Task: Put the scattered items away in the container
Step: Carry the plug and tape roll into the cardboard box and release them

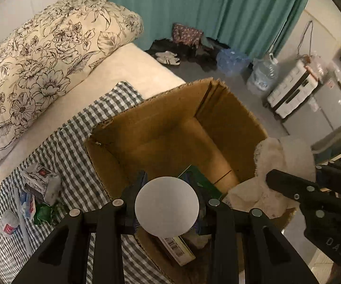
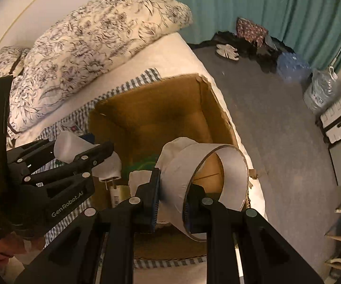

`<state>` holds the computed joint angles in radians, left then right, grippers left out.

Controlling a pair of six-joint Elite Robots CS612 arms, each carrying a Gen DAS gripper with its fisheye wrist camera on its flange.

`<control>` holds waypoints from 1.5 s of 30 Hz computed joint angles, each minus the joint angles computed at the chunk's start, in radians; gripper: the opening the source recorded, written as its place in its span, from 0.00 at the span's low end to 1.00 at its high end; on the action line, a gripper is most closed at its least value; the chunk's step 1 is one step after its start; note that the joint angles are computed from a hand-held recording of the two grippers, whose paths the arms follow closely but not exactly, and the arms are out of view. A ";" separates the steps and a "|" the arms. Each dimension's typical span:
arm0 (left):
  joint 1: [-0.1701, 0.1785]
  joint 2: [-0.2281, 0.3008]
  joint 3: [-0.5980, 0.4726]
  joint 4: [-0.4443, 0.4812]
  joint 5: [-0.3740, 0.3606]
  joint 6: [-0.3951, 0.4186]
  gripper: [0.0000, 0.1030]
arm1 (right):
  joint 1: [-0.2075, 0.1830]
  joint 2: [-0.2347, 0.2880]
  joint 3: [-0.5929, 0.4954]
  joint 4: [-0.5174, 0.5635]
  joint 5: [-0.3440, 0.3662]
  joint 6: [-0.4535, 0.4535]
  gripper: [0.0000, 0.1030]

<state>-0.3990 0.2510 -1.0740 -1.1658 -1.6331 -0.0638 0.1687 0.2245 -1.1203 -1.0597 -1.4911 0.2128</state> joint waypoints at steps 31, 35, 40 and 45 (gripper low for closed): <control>0.041 0.006 -0.096 0.032 0.068 -0.086 0.83 | 0.024 -0.013 -0.010 -0.016 -0.015 0.068 0.49; 0.069 0.022 -0.153 0.046 0.103 -0.146 0.83 | 0.048 -0.030 0.026 -0.058 -0.006 0.030 0.49; 0.109 0.051 -0.234 0.098 0.148 -0.232 0.83 | 0.085 -0.048 0.073 -0.103 0.017 -0.020 0.49; 0.148 0.078 -0.311 0.165 0.200 -0.314 0.88 | 0.128 -0.066 0.132 -0.137 0.053 -0.077 0.49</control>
